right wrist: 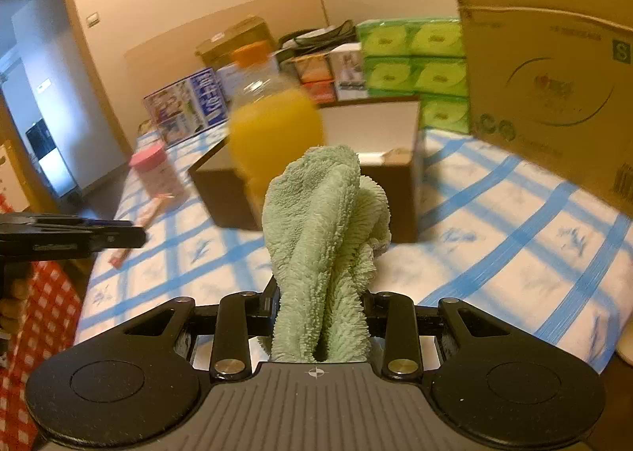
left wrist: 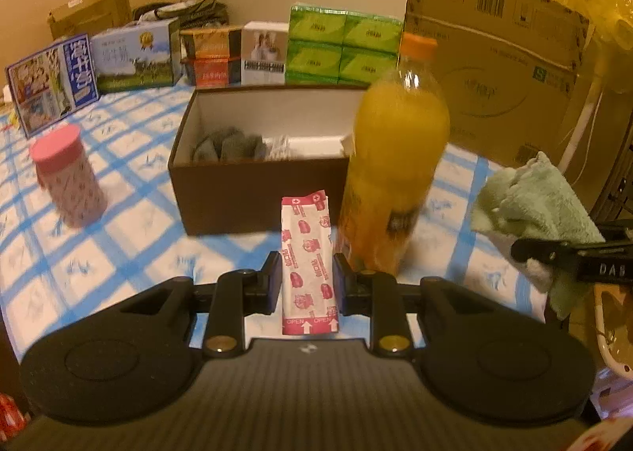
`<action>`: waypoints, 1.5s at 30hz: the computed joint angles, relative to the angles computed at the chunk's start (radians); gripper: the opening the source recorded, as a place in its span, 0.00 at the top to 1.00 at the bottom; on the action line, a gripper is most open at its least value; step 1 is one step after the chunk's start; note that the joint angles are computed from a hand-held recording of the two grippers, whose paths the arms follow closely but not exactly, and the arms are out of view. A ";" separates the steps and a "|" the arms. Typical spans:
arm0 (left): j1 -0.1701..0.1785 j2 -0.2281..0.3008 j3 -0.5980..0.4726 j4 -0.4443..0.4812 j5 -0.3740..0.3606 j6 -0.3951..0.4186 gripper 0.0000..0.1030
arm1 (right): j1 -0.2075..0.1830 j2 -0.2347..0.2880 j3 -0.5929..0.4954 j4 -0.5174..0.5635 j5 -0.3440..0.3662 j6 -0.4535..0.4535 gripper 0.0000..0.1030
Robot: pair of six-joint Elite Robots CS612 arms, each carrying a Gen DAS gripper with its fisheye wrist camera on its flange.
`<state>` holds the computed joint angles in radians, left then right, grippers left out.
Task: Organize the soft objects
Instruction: 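Carry the packet and green cloth into the brown box and open both tools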
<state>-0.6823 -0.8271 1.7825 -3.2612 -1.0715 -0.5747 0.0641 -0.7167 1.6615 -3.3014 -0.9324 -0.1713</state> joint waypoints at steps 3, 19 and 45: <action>0.020 0.012 -0.035 -0.012 -0.005 0.035 0.77 | -0.010 0.019 -0.053 0.006 -0.002 0.002 0.67; 0.171 0.166 -0.384 0.110 -0.159 0.187 0.77 | 0.005 0.266 -0.569 0.200 0.126 0.050 0.67; 0.240 0.409 -0.793 0.355 -0.328 0.231 0.76 | 0.067 0.520 -1.069 0.548 0.017 -0.029 0.34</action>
